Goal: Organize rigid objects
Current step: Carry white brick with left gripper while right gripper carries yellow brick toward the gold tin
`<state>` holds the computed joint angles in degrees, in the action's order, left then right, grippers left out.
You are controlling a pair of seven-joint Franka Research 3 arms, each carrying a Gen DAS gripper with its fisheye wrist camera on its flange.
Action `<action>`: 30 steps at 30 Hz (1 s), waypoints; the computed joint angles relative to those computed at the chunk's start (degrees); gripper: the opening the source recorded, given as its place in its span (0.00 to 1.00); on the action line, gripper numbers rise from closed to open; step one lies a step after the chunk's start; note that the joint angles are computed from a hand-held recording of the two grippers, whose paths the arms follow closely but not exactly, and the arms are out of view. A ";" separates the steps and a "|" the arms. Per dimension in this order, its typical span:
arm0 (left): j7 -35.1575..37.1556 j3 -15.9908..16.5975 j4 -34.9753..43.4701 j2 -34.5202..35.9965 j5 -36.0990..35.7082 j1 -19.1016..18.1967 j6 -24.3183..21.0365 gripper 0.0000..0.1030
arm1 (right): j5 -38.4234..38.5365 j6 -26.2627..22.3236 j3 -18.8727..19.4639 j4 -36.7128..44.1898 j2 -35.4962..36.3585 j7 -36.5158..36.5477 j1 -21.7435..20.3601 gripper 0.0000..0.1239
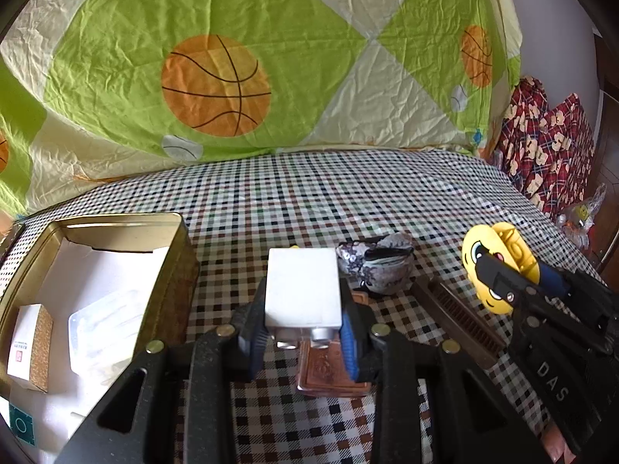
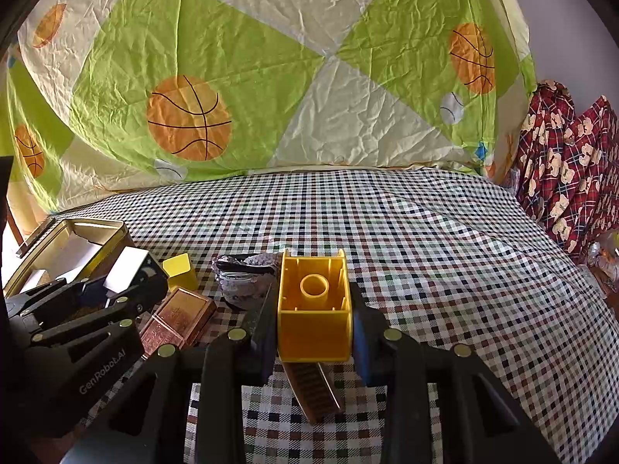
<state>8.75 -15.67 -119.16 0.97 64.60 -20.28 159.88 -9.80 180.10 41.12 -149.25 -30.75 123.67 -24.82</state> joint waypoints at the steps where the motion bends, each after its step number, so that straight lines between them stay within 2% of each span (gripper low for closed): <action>1: -2.05 0.06 -0.42 -0.58 1.85 -0.01 -0.07 0.30 | -0.02 0.59 -0.07 -0.28 -0.21 0.04 0.04 0.27; 7: -13.92 -1.25 -2.44 -3.94 13.72 0.58 -2.84 0.30 | 2.18 4.27 0.67 -1.80 -1.46 -1.70 -0.34 0.27; 12: -18.74 -2.31 -3.14 -5.36 19.12 0.74 -5.02 0.30 | 5.34 6.20 1.36 -2.45 -1.76 -4.82 -0.19 0.27; 20: -24.00 -3.51 -5.29 -8.00 24.00 0.57 -7.93 0.30 | 11.23 9.05 4.62 -3.88 -4.11 -8.32 -2.03 0.27; 30: -28.37 -4.03 -7.66 -10.56 26.91 0.87 -8.02 0.30 | 17.28 11.37 7.09 -4.93 -5.93 -12.30 -2.89 0.27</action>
